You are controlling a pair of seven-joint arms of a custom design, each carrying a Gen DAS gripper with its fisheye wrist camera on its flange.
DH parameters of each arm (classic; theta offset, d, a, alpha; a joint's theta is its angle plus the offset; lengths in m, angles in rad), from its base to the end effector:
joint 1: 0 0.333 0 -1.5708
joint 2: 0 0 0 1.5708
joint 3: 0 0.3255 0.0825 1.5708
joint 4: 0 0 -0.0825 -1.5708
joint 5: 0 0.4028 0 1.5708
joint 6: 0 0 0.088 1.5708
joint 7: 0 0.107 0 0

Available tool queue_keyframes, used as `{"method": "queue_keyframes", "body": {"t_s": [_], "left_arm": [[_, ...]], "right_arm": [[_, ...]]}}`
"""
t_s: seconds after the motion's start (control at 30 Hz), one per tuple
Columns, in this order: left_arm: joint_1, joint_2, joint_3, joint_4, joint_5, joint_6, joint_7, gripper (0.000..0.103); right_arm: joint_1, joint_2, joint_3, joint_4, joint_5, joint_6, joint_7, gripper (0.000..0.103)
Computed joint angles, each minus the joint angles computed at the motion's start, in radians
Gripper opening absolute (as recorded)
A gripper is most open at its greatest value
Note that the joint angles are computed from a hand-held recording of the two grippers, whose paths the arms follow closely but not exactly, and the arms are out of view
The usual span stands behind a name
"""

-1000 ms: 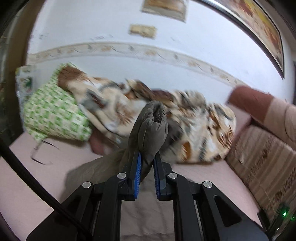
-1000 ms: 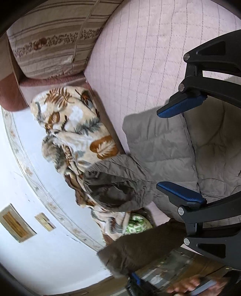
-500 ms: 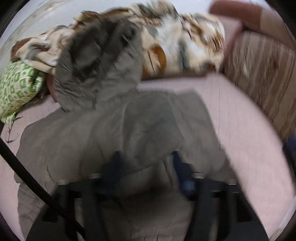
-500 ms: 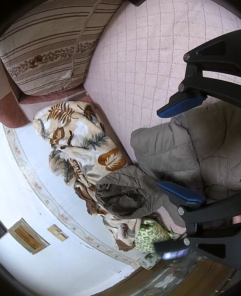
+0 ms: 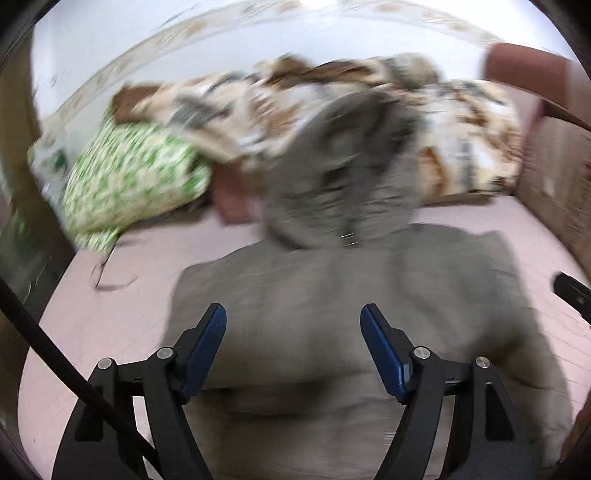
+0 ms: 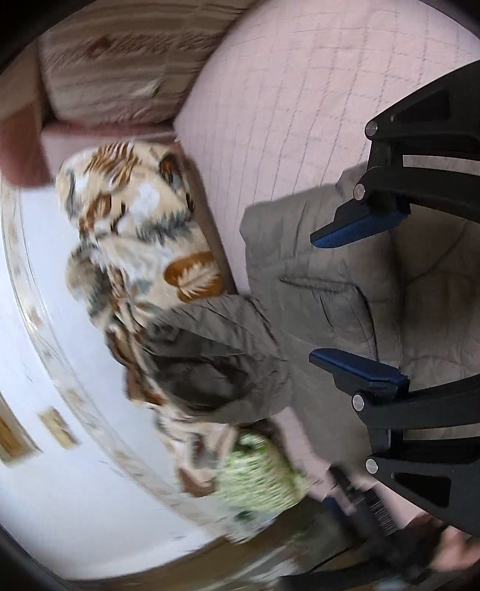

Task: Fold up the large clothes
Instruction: 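Grasp the jacket hem with both grippers and fold it toward the hood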

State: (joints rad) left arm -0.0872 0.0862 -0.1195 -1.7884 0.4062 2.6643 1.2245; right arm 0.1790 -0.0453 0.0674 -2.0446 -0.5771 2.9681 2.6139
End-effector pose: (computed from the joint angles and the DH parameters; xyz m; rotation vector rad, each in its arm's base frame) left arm 0.6406 -0.1430 0.5938 -1.5787 1.8177 -0.6765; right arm 0.5744 0.1835 0.5713 -1.3284 1.7573 -0.5925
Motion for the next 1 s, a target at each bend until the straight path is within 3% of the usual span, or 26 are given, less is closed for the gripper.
{"method": "queue_keyframes", "body": {"t_s": [0.1, 0.27, 0.37, 0.47, 0.63, 0.73, 0.87, 1.0], "left_arm": [[0.031, 0.050, 0.029, 0.029, -0.013, -0.027, 0.004, 0.074], [0.048, 0.122, 0.047, 0.056, -0.015, -0.035, 0.031, 0.074], [0.082, 0.155, 0.024, 0.062, -0.148, -0.056, 0.127, 0.076], [0.105, 0.174, 0.014, 0.057, -0.253, -0.037, 0.185, 0.080], [0.095, 0.193, 0.025, 0.088, -0.295, -0.075, 0.197, 0.085], [0.089, 0.129, 0.033, 0.038, -0.285, -0.047, 0.173, 0.082], [0.092, -0.032, 0.034, -0.127, -0.279, 0.040, 0.134, 0.081], [0.097, -0.145, 0.022, -0.256, -0.258, 0.069, 0.089, 0.081]], "right_arm": [[0.024, 0.071, 0.006, 0.078, -0.020, -0.073, -0.017, 0.061], [0.082, 0.162, -0.038, 0.165, 0.002, -0.144, -0.064, 0.061], [0.108, 0.219, -0.053, 0.222, 0.039, -0.232, -0.112, 0.061], [0.104, 0.278, -0.044, 0.274, 0.171, -0.312, -0.226, 0.061], [0.133, 0.309, -0.070, 0.315, 0.195, -0.371, -0.271, 0.063], [0.146, 0.302, -0.082, 0.316, 0.185, -0.373, -0.260, 0.064], [0.158, 0.220, -0.091, 0.246, 0.130, -0.282, -0.200, 0.064], [0.156, 0.175, -0.064, 0.213, 0.097, -0.263, -0.209, 0.064]]}}
